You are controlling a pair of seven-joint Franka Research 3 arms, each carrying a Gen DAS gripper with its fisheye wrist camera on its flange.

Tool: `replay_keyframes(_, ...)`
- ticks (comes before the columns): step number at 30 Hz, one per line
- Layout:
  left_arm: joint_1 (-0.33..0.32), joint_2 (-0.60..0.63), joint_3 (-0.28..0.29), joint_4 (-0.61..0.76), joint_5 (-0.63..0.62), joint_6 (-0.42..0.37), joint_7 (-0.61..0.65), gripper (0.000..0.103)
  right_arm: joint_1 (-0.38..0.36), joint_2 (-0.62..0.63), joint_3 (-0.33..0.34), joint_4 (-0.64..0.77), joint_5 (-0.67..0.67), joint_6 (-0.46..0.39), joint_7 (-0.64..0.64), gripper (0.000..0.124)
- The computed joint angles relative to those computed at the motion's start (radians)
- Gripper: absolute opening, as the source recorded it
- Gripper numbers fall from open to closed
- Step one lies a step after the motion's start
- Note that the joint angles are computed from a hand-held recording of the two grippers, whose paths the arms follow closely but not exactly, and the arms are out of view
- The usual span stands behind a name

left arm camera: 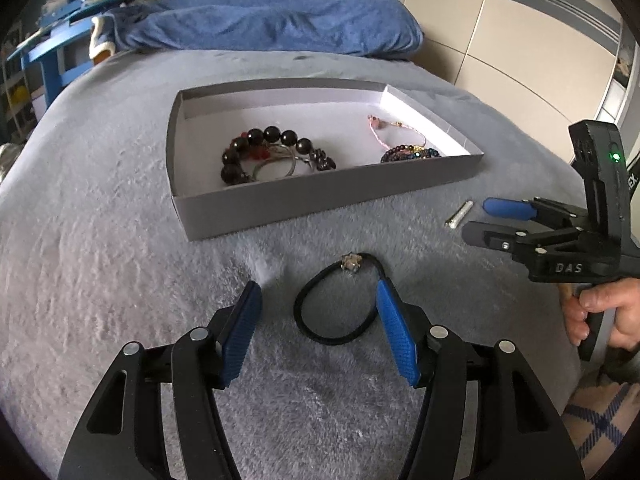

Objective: Organize jewelry
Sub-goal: 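Grasp the black cord hair tie with the left gripper while the right grasps the pearl bar pin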

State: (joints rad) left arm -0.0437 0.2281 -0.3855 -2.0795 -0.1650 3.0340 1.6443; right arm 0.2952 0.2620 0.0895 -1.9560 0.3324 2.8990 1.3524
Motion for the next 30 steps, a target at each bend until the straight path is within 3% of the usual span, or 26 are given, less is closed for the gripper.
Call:
replay_keyframes(8,-0.029,-0.004,0.029,0.0,0.045,-0.011,-0.032,0.061,0.084,0.043,-0.088,0.043,-0.204,-0.011,0.153,0.083)
replay_keyframes(13,-0.002,-0.006,-0.001,-0.005,0.005,0.0,-0.004,0.061,0.057,0.036,-0.058,0.026,-0.195,0.017,0.138,0.07)
replay_keyframes(16,0.073,-0.001,-0.085,-0.005,-0.103,0.005,0.091,0.045,0.056,0.035,-0.057,0.023,-0.194,0.022,0.137,0.068)
replay_keyframes(20,0.048,0.007,-0.049,0.014,-0.124,-0.031,0.075,0.028,0.062,0.033,-0.063,0.019,-0.206,0.029,0.145,0.068)
replay_keyframes(25,-0.034,0.001,0.036,0.012,-0.011,-0.035,-0.003,0.006,0.057,0.033,-0.058,0.017,-0.199,0.034,0.139,0.068)
replay_keyframes(27,-0.066,-0.001,0.068,0.011,0.052,-0.034,-0.04,0.005,0.058,0.032,-0.06,0.015,-0.2,0.041,0.14,0.068)
replay_keyframes(30,-0.063,-0.002,0.066,0.006,0.076,-0.024,-0.061,0.004,0.045,0.027,-0.046,0.007,-0.178,0.052,0.123,0.068)
